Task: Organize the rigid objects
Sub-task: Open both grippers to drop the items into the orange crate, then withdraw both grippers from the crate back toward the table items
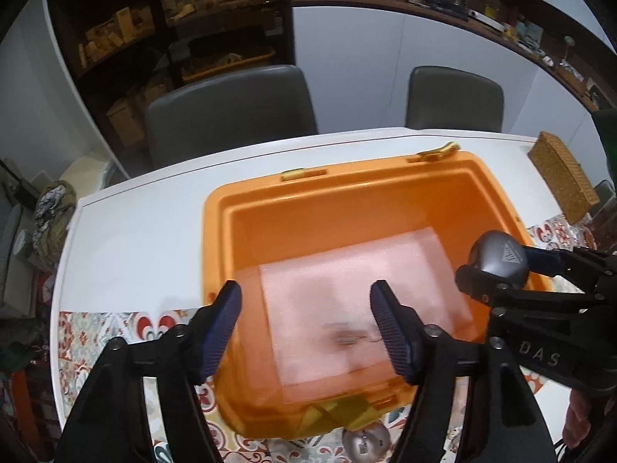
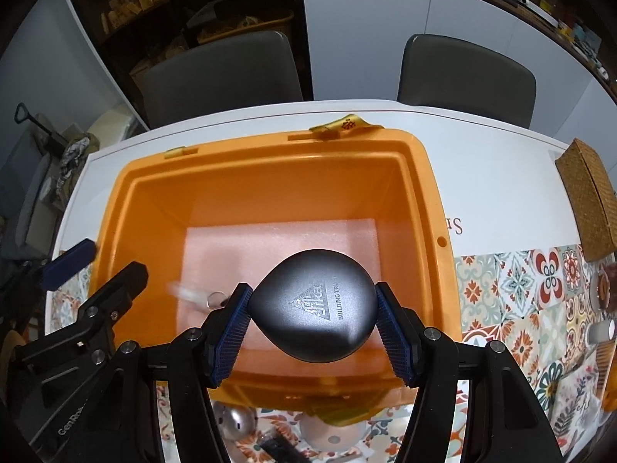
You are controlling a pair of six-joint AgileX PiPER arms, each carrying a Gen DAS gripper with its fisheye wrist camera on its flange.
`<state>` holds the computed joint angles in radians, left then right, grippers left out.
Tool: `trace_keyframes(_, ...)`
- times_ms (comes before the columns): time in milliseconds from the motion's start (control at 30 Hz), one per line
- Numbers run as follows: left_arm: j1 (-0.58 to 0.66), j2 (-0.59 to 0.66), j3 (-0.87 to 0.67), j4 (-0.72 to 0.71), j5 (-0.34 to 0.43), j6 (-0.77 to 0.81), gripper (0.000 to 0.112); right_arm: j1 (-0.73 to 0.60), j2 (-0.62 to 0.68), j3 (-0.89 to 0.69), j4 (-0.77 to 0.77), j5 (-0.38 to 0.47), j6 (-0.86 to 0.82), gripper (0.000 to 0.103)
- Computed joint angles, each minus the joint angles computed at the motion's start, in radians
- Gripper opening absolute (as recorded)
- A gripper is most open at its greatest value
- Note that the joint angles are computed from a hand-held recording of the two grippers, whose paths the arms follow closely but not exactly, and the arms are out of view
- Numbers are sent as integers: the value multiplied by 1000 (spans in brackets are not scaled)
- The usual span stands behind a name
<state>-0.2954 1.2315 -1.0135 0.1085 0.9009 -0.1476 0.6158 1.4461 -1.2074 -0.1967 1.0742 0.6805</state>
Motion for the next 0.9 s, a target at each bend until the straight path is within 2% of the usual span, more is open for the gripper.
trace_keyframes(100,-2,-12,9,31,11,-21,76,-6,1,10,7,-15,-6,63)
trace_keyframes(200,0,-23,12,45,22,-28,77,0,8,13,-3,-25,6,64)
trace_keyframes(300,14,-37,12,42,36,-29,78,32,0,11,-61,-14,52,75)
trace_keyframes(433,30,-72,17,25,59,-33,80,69,-33,7,-105,19,98,76)
trace_keyframes(500,33,-108,29,18,69,-39,84,95,-62,13,-124,46,129,76)
trace_keyframes(733,35,-233,59,-37,120,-26,89,186,-217,87,-140,87,230,76)
trace_keyframes(900,-63,-339,92,50,157,-151,90,290,-318,131,-185,131,330,76)
